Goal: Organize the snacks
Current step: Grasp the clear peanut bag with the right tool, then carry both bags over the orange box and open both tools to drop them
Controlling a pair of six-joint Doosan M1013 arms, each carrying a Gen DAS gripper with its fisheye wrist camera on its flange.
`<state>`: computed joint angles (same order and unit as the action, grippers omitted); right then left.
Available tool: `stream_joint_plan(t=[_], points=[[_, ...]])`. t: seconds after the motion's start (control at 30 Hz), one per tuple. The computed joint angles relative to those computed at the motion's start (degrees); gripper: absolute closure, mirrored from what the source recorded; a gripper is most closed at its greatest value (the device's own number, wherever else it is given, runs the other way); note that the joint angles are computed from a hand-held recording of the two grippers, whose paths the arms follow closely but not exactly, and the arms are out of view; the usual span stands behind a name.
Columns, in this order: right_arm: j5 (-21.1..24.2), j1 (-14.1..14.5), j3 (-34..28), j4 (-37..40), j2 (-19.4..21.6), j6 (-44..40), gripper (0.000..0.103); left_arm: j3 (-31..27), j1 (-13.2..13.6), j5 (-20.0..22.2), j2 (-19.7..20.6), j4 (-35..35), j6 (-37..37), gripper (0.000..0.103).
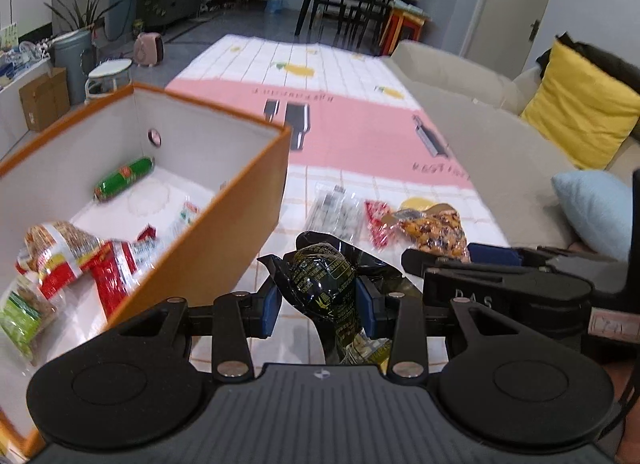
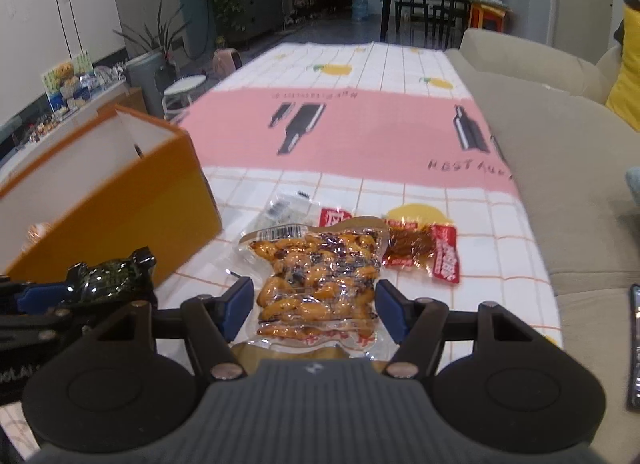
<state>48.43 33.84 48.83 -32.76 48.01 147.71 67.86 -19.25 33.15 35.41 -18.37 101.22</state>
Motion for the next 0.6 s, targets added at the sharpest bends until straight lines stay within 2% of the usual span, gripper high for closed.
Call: stream_joint_plan(t=[0.17, 0.3, 0.47, 0.6], points=[[-2.00, 1.12, 1.74, -3.97, -2.21, 3.36, 0.039, 1.29, 0.74, -2.75, -2.06, -2.35, 2.08, 0.059], [-3.68, 1.93, 1.24, -5.90, -2.90, 3.62, 0.039, 1.05, 1.97, -3.87, -3.03, -2.98, 0.00, 0.059], [-5.60, 2.51, -2.78, -4.52, -1.69, -0.50, 0.039, -0.74, 3.22, -4.54, -3.25, 4.62, -6.98, 0.059], [-6.32, 2.82, -8.99, -1.00, 0.97, -8.02, 0.039, -4.18, 4.26, -1.91, -2.10, 10.41, -10.96, 0.059]])
